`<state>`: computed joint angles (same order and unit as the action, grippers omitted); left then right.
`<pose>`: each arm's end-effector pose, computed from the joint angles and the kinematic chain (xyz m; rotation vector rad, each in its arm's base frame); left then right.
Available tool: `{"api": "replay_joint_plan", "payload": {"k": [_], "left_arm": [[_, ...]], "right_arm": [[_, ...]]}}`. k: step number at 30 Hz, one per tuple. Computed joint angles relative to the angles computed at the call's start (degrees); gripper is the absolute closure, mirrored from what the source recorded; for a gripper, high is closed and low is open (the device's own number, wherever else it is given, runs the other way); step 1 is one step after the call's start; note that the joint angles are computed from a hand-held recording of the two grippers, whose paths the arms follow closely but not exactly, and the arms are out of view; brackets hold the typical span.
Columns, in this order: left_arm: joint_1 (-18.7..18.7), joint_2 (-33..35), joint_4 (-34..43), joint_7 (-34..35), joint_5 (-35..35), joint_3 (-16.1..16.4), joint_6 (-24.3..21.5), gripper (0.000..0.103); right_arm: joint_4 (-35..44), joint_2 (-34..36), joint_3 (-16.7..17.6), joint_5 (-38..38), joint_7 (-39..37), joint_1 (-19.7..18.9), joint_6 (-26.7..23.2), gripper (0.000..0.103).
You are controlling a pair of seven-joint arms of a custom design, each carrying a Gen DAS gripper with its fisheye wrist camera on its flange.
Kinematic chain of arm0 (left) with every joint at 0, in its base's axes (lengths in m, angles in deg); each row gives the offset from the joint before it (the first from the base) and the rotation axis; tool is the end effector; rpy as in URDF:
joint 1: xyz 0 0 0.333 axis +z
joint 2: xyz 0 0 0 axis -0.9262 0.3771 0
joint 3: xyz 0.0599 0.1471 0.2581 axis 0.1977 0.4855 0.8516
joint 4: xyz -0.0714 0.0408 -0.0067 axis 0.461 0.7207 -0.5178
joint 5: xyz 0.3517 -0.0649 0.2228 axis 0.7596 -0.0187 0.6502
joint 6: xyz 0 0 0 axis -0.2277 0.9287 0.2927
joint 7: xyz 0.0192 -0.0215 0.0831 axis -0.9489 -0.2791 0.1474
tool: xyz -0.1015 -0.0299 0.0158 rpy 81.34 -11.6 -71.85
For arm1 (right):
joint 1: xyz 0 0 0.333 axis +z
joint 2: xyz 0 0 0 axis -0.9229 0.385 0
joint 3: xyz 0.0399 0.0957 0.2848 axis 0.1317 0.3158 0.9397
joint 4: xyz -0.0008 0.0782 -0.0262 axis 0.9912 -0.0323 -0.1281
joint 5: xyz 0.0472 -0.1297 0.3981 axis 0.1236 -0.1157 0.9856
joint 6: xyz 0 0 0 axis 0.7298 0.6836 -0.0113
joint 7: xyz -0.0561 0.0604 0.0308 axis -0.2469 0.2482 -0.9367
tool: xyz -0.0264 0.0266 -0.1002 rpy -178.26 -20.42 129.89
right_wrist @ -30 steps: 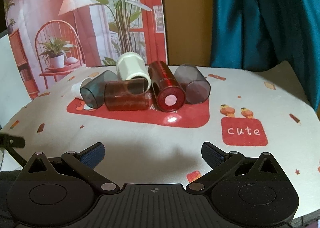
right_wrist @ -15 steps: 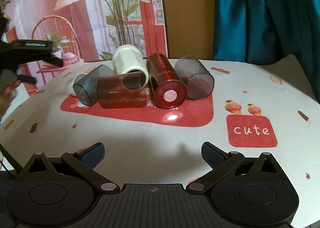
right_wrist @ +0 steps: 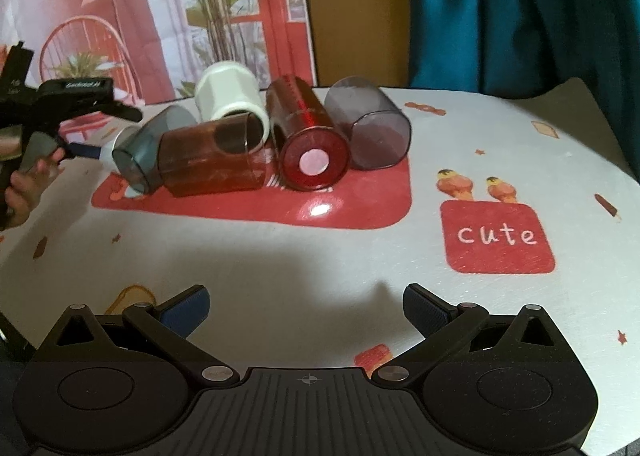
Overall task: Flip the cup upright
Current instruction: 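Move the left gripper to the white paper cup lying on its side, then close the left gripper on the white paper cup and lift it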
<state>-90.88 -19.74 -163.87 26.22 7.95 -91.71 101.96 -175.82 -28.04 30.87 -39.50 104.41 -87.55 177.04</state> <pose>0.5032 -0.3684 0.3356 -2.2286 1.2786 -0.9694 0.4223 0.2546 0.3262 -1.8947 1.5474 -0.4252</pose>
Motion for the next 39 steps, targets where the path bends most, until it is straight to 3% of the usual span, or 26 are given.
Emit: {"api": "replay_joint_plan", "payload": {"k": [4,5,7,12,22,26,29,36,39], "left_arm": [[0.41,1.05,-0.13,-10.73,8.96,1.67,4.5,0.009],[0.64,1.21,-0.08,-12.69,10.94,1.76,5.53,0.016],[1.05,1.2,-0.33,-10.58,9.67,1.1,5.19,0.026],[1.75,-1.49,-3.65,-16.38,13.98,0.58,6.61,0.026],[0.63,-7.71,-9.6,-11.76,1.06,-3.63,-2.17,0.029],[-1.47,-9.19,-9.64,-2.94,-9.39,-6.73,-9.27,0.03],[-3.72,-8.12,-7.45,1.62,-14.05,-8.31,-14.75,0.032],[-6.92,-6.54,-5.0,-2.19,-15.73,-8.75,-16.43,0.032],[-8.63,-4.92,-2.75,-2.51,-17.05,-9.18,-17.92,0.032]], "right_arm": [[0.39,-1.22,5.35,-1.45,2.74,-5.75,-1.02,0.0],[0.59,-1.28,6.28,-2.17,3.65,-6.84,-1.43,0.0],[0.91,-1.13,7.08,-3.76,4.98,-7.92,-1.86,0.0],[1.4,-0.67,7.73,-7.32,6.36,-8.52,-1.16,0.0],[-0.27,-2.4,-3.43,-3.95,4.64,3.25,-0.07,0.0],[-1.32,-3.09,-7.04,-0.76,2.7,7.36,0.66,0.0],[-2.42,-3.44,-12.9,1.54,1.19,13.56,1.22,0.0],[-5.69,-5.76,-24.73,5.63,-1.51,25.62,3.36,0.0],[-6.83,-6.9,-26.59,8.11,-2.39,27.42,3.83,0.0]]}}
